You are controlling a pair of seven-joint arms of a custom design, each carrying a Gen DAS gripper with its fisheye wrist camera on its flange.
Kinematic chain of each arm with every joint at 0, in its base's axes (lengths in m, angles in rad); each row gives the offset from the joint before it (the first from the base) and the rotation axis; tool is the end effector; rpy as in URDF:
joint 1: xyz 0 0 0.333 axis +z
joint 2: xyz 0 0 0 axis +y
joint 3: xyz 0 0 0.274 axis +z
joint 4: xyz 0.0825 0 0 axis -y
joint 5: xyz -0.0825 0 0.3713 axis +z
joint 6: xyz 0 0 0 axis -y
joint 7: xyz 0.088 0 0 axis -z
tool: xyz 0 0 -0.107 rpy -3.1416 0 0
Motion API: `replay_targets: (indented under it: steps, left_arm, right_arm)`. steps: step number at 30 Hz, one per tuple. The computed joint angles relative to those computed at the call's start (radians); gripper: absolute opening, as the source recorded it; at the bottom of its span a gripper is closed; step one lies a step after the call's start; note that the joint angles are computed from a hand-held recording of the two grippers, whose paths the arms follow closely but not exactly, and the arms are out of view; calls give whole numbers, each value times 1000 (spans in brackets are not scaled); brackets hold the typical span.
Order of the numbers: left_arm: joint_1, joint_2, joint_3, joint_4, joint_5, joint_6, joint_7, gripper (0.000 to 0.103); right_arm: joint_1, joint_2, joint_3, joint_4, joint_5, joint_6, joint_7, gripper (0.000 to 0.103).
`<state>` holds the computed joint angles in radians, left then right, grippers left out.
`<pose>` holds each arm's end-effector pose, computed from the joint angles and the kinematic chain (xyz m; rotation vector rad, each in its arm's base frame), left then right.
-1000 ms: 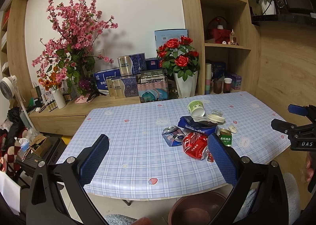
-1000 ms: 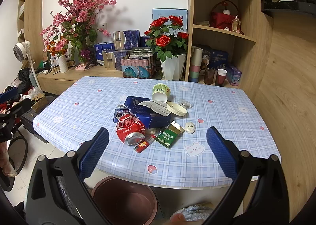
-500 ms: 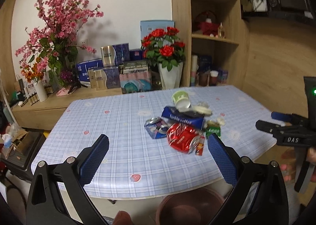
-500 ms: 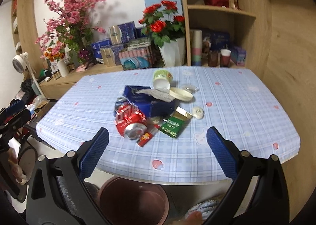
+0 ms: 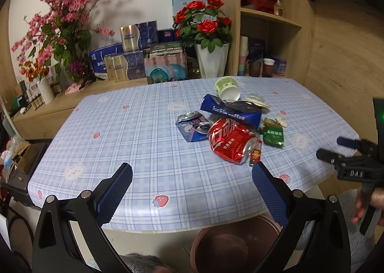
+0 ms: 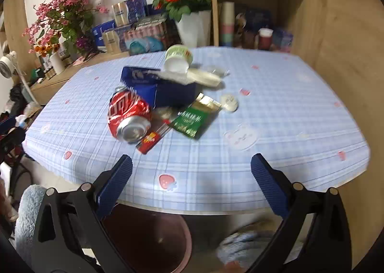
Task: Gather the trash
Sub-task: 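Reach the left tool to the crushed red Coca-Cola can and grasp it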
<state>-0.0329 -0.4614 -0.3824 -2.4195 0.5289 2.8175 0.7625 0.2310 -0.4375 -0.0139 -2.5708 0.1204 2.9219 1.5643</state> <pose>0.4145 -0.2262 0.5213 -1.5988 1.7301 -0.8362 0.4454 0.0903 0.4745 -1.8101 1.6117 -0.5562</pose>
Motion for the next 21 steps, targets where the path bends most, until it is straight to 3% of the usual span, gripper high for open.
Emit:
replay_targets:
  steps: [3,9,15,17,21]
  left_arm:
    - [-2,40,13,20,-18,0,5,95]
    - [-38,155,66,77,-69,3,56,85]
    - [-94,320,132,174,-174,71,184,66]
    - [-109,367,145,200,-202,99,229,65]
    - [-145,480,170,282,-408,109,438,60]
  right_arm:
    - [-15,43,5,9,-16,15,-2,97]
    - [17,138,-30,51,27,48,-68,97]
    - [80,219,-84,117,179,31,-198,97]
    - [68,241,-71,135,201,35,-225,97]
    - [32,271,-42,162,205,40,-229,97]
